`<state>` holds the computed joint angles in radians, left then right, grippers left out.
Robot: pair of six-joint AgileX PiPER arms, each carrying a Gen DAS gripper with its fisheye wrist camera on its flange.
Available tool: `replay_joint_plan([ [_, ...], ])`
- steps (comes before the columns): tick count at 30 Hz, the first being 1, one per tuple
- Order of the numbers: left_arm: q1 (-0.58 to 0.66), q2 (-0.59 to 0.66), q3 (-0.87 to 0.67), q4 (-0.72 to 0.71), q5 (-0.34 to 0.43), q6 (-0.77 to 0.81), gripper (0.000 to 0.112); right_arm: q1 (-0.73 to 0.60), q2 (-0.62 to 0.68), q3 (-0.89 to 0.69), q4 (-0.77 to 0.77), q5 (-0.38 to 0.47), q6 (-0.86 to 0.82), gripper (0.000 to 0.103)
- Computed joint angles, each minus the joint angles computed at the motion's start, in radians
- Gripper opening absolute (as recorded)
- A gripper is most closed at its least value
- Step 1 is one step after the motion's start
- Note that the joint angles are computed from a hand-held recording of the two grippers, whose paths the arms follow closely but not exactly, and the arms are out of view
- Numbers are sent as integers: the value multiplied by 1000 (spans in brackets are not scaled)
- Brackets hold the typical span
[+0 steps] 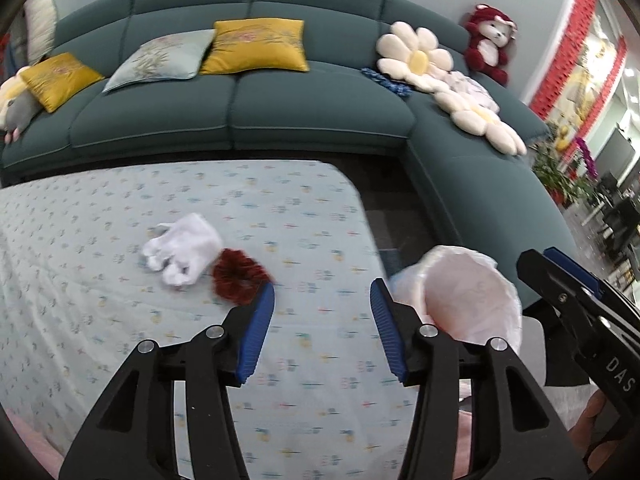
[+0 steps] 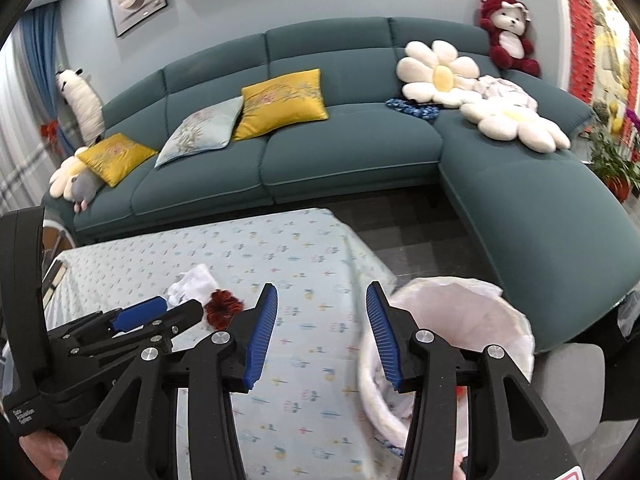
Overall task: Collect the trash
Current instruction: 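Move both tools back over the white glove and dark red scrunchie, then grasp the white glove with the left tool while the right grasps the dark red scrunchie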
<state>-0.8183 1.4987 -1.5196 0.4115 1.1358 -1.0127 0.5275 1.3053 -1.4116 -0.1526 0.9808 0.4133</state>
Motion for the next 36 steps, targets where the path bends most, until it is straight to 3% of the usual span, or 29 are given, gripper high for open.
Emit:
replay_joint_plan([
  [13, 257, -155, 265, -54, -79, 126, 53, 175, 214, -68, -43, -55, 112, 53],
  [18, 345, -159, 351, -53, -141, 171, 62, 194, 309, -90, -9, -91, 117, 53],
  [27, 525, -45, 403, -170, -286, 347, 63, 199, 511, -160, 33, -141, 116, 53],
  [36, 585, 101, 357, -239, -370, 439, 63, 174, 678, -292, 53, -119, 89, 53],
])
